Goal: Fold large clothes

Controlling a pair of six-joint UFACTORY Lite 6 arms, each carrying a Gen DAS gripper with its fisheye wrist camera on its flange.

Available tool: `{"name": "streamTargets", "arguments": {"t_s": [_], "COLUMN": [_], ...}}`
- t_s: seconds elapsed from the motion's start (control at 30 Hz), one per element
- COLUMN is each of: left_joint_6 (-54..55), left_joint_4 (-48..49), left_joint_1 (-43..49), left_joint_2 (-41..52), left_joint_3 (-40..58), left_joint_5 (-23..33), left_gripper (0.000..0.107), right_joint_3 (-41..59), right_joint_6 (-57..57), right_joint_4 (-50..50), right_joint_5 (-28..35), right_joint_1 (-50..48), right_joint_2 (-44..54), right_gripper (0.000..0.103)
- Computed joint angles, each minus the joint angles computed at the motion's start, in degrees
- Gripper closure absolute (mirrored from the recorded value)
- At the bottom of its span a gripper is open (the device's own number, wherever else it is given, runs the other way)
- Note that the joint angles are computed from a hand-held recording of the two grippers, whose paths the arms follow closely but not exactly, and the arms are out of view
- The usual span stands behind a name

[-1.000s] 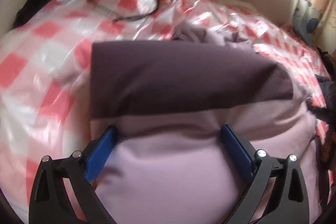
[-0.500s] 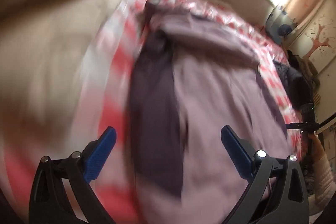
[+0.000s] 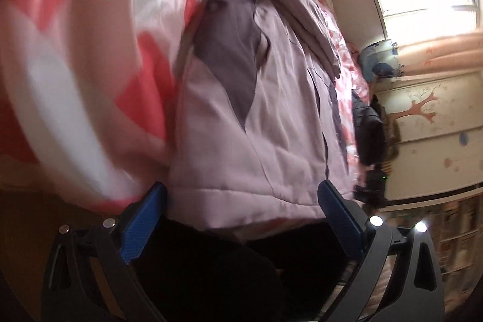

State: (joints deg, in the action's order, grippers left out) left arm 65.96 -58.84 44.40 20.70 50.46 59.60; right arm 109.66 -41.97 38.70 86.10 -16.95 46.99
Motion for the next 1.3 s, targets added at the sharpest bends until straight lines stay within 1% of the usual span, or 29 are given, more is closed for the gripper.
{"name": "streamTargets", "arguments": {"t_s": [0.03,0.1,0.13,0.2,0.23,0.27,0.3,0.33,0.4,0.43,0.47,0.5,0.53,0.57,0.63,0.7,0.73,0.83,0.9,0.93,0.97,1.07,1.1,1.13,1.17,1.2,1.23,1.27,1.3], "left_joint_6": [-0.1,-1.6,-3.0,-0.5,1.2,1.9,1.4,0.4,-0.9,-0.7,-0.4,-0.4,-0.4,-0.8,-1.6,-2.4,-3.0,-8.3,-13.1,-14.4,-15.6,-16.7,-15.5,-13.3,-10.8,-8.1,-5.3,-4.2,-3.4], "left_joint_4": [0.1,2.0,2.2,0.3,-0.3,-0.4,0.2,1.0,0.7,-0.5,-1.6,-2.6,-2.8,-2.3,-3.1,-4.0,-5.1,-5.7,-5.2,-5.0,-4.9,-2.9,-1.3,2.0,4.9,7.7,11.6,14.8,18.2], "left_joint_1": [-1.1,-3.0,-3.8,-4.0,-3.9,-4.1,-4.7,-5.5,-5.8,-4.8,-4.1,-3.8,-3.7,-3.8,-4.0,-4.6,-4.6,-5.4,-4.6,-3.4,-1.5,8.7,12.3,16.2,19.4,21.9,22.4,22.2,21.3], "left_joint_2": [-0.3,1.0,1.2,-4.8,-6.9,-8.0,-7.9,-5.9,-2.1,-0.6,0.3,0.1,-0.9,-1.8,-3.6,-7.3,-10.7,-22.4,-31.3,-34.1,-37.3,-45.2,-46.5,-48.3,-48.6,-47.7,-46.0,-44.0,-41.1], "left_joint_3": [-0.7,0.0,0.0,-3.5,-4.7,-5.1,-4.9,-3.7,-2.0,-2.2,-2.2,-2.7,-3.7,-4.3,-5.4,-6.8,-7.6,-7.3,-5.5,-4.7,-3.7,-0.5,0.3,0.1,-0.7,-1.3,-3.7,-5.4,-7.7], "left_joint_5": [-1.5,-2.7,-1.4,1.3,2.3,2.7,2.4,1.5,0.0,-0.2,-0.1,-0.7,-2.3,-3.7,-3.6,-2.8,-0.1,6.3,12.1,14.7,18.5,32.5,36.9,40.4,41.6,42.1,40.9,38.1,32.9], "left_gripper": [0.011,0.011,0.011,0.011,0.011,0.011,0.011,0.011,0.012,0.013,0.022,0.04,0.054,0.085,0.093,0.096,0.097,0.099,0.1,0.102,0.106,0.107,0.107,0.107,0.107,0.107,0.107,0.106,0.106], "right_joint_3": [-0.4,-0.7,-0.3,1.0,1.7,2.4,4.2,4.2,2.2,0.9,-0.9,-2.6,-4.0,-5.7,-9.3,-13.2,-13.9,-13.6,-11.2,-9.1,-8.1,-5.3,-7.0,-9.7,-12.1,-16.5,-19.6,-22.9,-25.0], "right_joint_6": [-0.1,-1.2,-2.8,-3.7,-2.9,-1.8,-0.6,0.2,-0.2,-1.1,-1.9,-2.8,-3.6,-4.5,-6.3,-8.0,-8.8,-8.9,-7.7,-6.7,-6.3,-5.8,-7.2,-8.4,-9.7,-12.0,-13.1,-14.9,-16.0], "right_joint_4": [0.5,5.2,8.0,13.1,12.4,9.3,6.4,4.3,4.7,5.2,5.7,6.0,6.3,7.0,8.5,12.0,14.7,20.9,22.9,24.0,24.6,23.4,21.2,19.1,16.8,12.4,9.6,6.4,5.1], "right_joint_5": [-0.2,2.3,4.3,8.0,7.9,6.1,6.0,5.2,3.9,3.2,2.3,1.2,0.5,-0.6,-2.9,-4.8,-4.5,-2.2,0.6,3.6,5.3,13.0,15.7,16.3,16.6,16.1,15.0,13.6,12.6], "right_joint_1": [0.2,0.5,-0.1,-1.3,-1.2,-0.5,-0.4,0.0,-0.4,-0.6,-0.8,-0.9,-1.4,-2.1,-2.8,-2.8,-3.3,-4.2,-5.3,-6.5,-7.4,-12.1,-14.1,-14.7,-15.5,-17.1,-17.8,-18.9,-19.9], "right_joint_2": [0.1,-0.8,-0.9,-1.1,-0.9,-0.4,0.6,1.4,1.5,1.1,0.2,-0.9,-1.6,-2.7,-5.2,-8.5,-9.8,-14.2,-16.9,-18.3,-19.6,-23.0,-24.8,-26.6,-27.7,-28.2,-28.3,-27.3,-26.9], "right_gripper": [0.017,0.017,0.017,0.017,0.017,0.017,0.017,0.017,0.018,0.021,0.026,0.039,0.055,0.062,0.073,0.076,0.078,0.08,0.08,0.08,0.08,0.08,0.08,0.079,0.077,0.071,0.065,0.061,0.055]}}
